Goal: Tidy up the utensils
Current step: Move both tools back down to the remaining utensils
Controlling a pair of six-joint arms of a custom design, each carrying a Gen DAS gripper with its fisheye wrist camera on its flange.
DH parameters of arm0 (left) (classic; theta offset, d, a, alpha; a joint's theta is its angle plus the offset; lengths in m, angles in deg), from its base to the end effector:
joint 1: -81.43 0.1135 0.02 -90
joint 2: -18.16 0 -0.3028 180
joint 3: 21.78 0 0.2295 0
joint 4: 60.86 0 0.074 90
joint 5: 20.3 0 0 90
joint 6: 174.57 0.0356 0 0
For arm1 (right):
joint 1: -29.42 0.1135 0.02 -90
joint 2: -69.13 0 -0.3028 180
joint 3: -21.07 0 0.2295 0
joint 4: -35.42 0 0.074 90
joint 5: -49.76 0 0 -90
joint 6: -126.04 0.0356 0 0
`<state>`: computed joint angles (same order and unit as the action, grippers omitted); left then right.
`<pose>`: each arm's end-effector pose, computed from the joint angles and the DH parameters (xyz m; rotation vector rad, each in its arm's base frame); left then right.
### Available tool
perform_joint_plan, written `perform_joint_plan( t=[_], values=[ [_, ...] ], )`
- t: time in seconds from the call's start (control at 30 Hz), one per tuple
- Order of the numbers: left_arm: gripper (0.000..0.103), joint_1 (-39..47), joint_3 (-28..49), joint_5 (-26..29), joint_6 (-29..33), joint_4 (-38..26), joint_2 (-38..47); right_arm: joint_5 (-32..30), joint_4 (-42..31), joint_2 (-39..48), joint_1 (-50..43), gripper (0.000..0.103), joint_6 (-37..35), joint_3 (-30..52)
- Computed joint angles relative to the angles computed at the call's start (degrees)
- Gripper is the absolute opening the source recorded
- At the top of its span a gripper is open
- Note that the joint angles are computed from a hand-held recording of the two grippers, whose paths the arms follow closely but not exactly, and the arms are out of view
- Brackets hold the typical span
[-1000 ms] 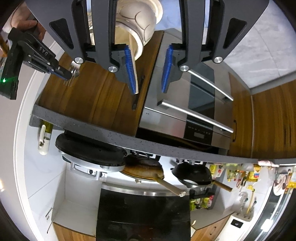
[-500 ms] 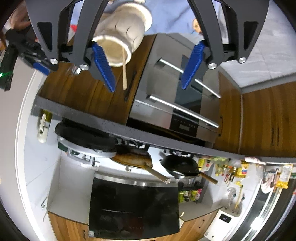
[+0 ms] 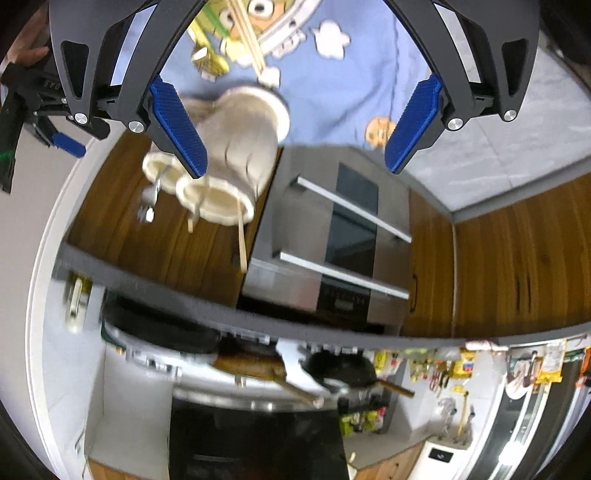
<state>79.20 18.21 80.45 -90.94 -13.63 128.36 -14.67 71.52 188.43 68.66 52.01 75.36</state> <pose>0.3021 -0.0184 0.1392 0.0515 1.9745 -0.2828 0.2870 0.2146 0.1182 -0.1415 2.0201 0.1452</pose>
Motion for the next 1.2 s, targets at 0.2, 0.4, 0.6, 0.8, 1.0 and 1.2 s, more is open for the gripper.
perform_joint_plan(
  t=[0.2, 0.4, 0.6, 0.8, 1.0, 1.2],
  values=[
    [0.096, -3.1, -2.3, -1.3, 2.4, -1.3, 4.5, -3.0, -6.9, 3.3, 1.0, 0.098, 2.5, 2.8],
    [0.096, -6.0, -2.6, -5.0, 5.2, -3.9, 8.2, -4.3, -10.6, 5.7, 2.2, 0.098, 3.3, 5.1],
    [0.093, -8.1, 1.1, -6.9, 7.3, -13.5, 10.9, -3.9, -12.7, 6.9, 3.8, 0.098, 2.8, 6.3],
    [0.065, -10.0, 2.6, -7.3, 8.5, -17.2, 12.8, -3.9, -13.4, 7.3, 4.1, 0.098, 2.4, 6.8],
    [0.055, -10.4, 2.8, -6.5, 8.6, -17.8, 13.6, -3.1, -14.3, 8.4, 4.5, 0.091, 1.2, 7.8],
    [0.053, -9.1, 3.1, -4.7, 8.2, -19.1, 13.0, -3.9, -13.7, 8.7, 4.4, 0.091, 1.2, 7.7]
  ],
)
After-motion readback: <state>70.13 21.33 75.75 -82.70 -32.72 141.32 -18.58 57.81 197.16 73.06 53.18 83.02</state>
